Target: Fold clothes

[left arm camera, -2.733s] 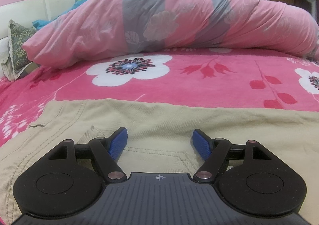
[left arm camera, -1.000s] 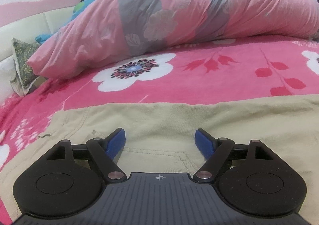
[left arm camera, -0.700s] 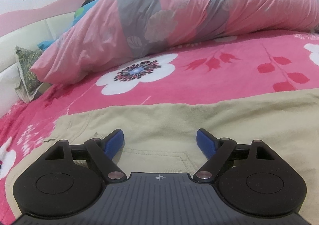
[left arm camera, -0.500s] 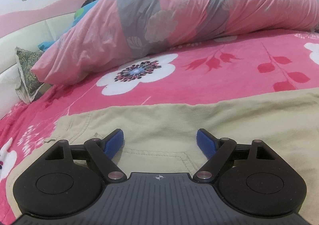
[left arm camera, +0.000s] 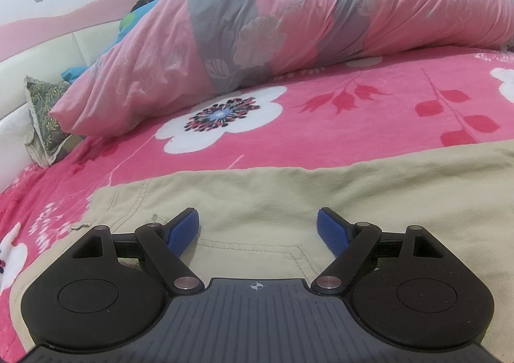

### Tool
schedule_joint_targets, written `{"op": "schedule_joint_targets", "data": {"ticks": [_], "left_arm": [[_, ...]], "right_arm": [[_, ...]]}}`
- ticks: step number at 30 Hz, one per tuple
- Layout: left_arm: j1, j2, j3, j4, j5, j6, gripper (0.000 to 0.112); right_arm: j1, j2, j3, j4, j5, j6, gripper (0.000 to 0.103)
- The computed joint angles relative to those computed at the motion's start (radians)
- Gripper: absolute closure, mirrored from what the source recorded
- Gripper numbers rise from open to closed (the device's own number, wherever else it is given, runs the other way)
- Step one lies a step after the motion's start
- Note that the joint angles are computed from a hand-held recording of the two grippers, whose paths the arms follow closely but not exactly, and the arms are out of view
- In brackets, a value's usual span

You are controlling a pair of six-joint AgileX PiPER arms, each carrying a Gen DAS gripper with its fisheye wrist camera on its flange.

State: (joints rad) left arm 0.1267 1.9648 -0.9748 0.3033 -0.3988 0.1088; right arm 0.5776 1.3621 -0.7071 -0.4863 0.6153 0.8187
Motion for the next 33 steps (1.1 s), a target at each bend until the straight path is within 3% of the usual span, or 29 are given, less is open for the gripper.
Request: {"op": "schedule_joint_targets", "data": {"ticks": [1, 4, 6, 11, 18, 25, 29, 31, 33], "left_arm": [[-0.001, 0.000, 0.000, -0.005, -0.001, 0.006, 0.030], [-0.004, 0.001, 0.002, -0.023, -0.003, 0.026, 0.029], [-0.006, 0.000, 0.005, -0.038, -0.006, 0.041, 0.029], [-0.006, 0.001, 0.003, -0.042, -0.006, 0.048, 0.029], [-0.008, 0.000, 0.005, -0.055, -0.009, 0.064, 0.029], [-0.009, 0.000, 0.009, -0.059, -0.014, 0.068, 0.029], [-0.007, 0.000, 0.008, -0.051, -0.012, 0.060, 0.029], [-0.006, 0.001, 0.006, -0.046, -0.011, 0.055, 0.029], [-0.006, 0.001, 0.006, -0.044, -0.010, 0.052, 0.029]], "right_arm": [[-0.002, 0.001, -0.008, 0.022, 0.007, -0.027, 0.065], [0.102, 0.035, -0.053, -0.070, 0.115, 0.041, 0.092], [0.171, 0.054, -0.062, -0.140, 0.166, 0.112, 0.095], [0.294, 0.070, -0.041, -0.295, 0.250, 0.309, 0.100], [0.344, 0.131, -0.083, -0.456, 0.402, 0.385, 0.102], [0.255, 0.276, -0.081, -0.589, 0.350, 0.437, 0.103], [0.227, 0.335, -0.047, -0.672, 0.312, 0.581, 0.102], [0.233, 0.336, -0.038, -0.686, 0.350, 0.683, 0.097], [0.238, 0.375, -0.049, -0.675, 0.472, 0.779, 0.097]]}}
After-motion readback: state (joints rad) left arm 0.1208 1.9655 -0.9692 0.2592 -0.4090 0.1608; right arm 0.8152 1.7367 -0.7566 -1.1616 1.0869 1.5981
